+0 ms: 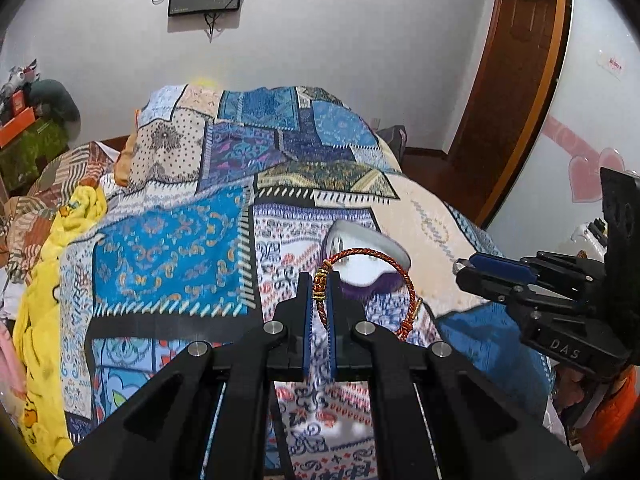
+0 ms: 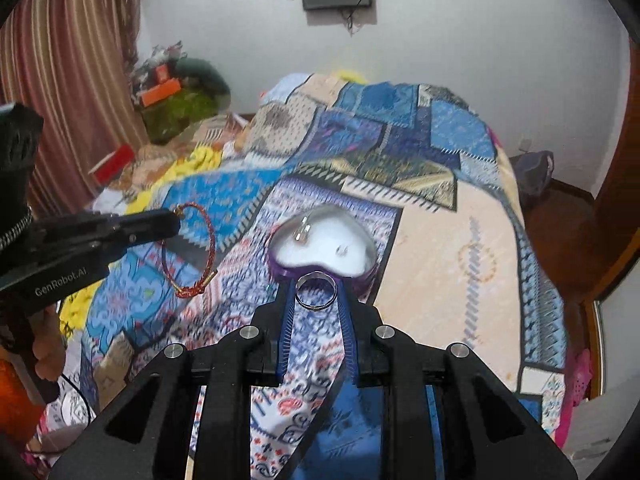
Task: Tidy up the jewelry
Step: 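Lower the bangle into the purple tin with the left tool while the right tool releases the ring inside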
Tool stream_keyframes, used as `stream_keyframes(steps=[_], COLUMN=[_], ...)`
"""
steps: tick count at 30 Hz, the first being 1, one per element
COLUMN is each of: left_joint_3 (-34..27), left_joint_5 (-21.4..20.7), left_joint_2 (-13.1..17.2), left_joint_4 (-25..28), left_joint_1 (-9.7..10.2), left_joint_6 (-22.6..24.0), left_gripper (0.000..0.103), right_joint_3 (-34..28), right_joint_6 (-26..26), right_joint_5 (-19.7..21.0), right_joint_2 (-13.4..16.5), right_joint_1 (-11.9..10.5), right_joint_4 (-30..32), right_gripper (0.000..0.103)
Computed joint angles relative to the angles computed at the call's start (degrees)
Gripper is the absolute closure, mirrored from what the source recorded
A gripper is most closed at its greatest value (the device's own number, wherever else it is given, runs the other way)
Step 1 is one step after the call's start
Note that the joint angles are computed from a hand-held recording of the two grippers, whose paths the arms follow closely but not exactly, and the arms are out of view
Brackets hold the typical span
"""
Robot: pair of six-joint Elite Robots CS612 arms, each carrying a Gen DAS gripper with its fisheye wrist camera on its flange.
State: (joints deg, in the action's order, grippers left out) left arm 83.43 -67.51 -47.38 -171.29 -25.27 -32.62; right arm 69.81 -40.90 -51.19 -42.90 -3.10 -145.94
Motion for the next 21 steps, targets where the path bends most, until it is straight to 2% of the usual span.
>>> stream_keyframes(steps=[8, 16, 21], left_joint_3=[-3.48, -7.85, -10.43], left_joint_5=[0.55, 0.80, -4.17], left_joint_2=[1.74, 4.46, 6.20], left_joint_4=[-0.14, 2.88, 5.60], left_joint_1=[0.61, 1.40, 2.80], left_joint_6=[1.72, 2.31, 1.08], left_gripper=[0.098, 0.098, 0.098], right_joint_3=[-2.95, -5.30, -6.70], right_joint_6=[2.50, 2.57, 1.84], right_joint_5=[1.00, -0.03, -2.19], right_joint_2=[1.70, 3.42, 4.43], right_joint_1=[0.23, 0.79, 1.39], right_joint_4=[-0.87, 0.83, 2.41], right_gripper=[0.083, 0.083, 0.083])
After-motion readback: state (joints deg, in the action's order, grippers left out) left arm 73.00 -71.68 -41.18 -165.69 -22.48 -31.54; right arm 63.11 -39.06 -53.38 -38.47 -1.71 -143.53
